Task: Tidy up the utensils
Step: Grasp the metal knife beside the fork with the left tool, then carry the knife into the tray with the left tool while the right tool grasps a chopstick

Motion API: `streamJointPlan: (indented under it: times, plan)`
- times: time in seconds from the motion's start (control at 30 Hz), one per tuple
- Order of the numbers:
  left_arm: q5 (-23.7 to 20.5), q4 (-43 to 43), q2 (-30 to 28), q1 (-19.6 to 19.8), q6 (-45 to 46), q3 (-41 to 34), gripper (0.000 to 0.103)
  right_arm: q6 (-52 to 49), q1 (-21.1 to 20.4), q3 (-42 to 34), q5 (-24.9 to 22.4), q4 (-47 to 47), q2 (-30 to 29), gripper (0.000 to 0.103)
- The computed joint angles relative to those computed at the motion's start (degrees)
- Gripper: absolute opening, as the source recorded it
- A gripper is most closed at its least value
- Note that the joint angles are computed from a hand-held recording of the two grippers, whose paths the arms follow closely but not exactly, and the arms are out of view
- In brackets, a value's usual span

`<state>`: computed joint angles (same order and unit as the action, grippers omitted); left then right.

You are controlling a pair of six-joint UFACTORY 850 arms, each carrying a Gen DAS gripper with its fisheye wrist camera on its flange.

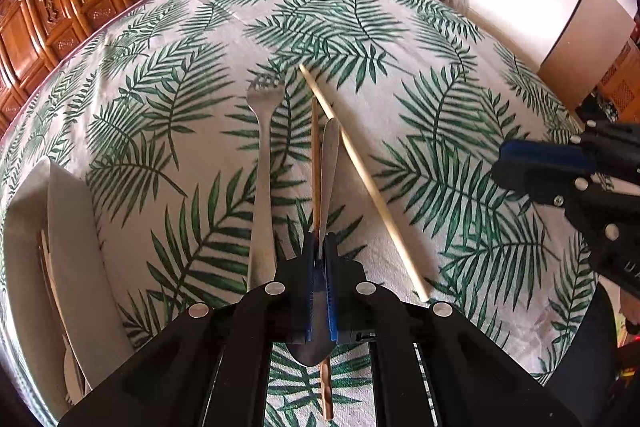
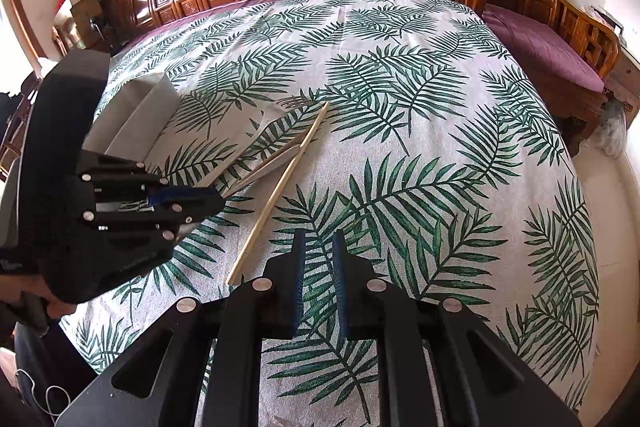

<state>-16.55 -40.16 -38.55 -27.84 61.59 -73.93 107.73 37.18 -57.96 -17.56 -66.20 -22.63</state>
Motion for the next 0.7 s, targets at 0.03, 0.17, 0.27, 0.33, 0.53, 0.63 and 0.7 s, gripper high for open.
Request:
streamJointPlan:
  times: [0.03,0.17,0.27,0.33,0.53,0.63,0.7]
  plan:
    - [0.04,-0.04,0.02,0.07,0.08,0.11,0.004,0.00,0.00,0.00,0.00,0.00,0.00,0.016]
    - [0.53,0.04,0.21,0.45,-0.14,0.42,0.004,-0.02,0.00,-0.04,0.04,-0.07,-0.05,0.016]
    - [0.48,-0.37,0.22,0.93,0.11,0.31,0.004,-0.44,0.00,-0.13,0.01,0.27,-0.08,0.016]
    - [0.44,-1.05,0.29,1.21,0.91,0.31,0.005,-0.97,0.04,-0.26,-0.05,0.71,-0.14,0.015]
    - [0.64,0.19,0.06,1.24,0.21,0.10,0.004,-0.81,0.06,-0.26,-0.03,0.46,-0.23,0.015]
    - [0.81,-2.48,0.35,1.42,2.82,0.57,0.003,-0.89,0.15,-0.37,-0.07,0.60,-0.33,0.015]
    - [0.99,-6.00,0.68,1.63,6.46,1.13,0.003,-0.99,0.18,-0.39,-0.14,0.66,-0.35,0.015]
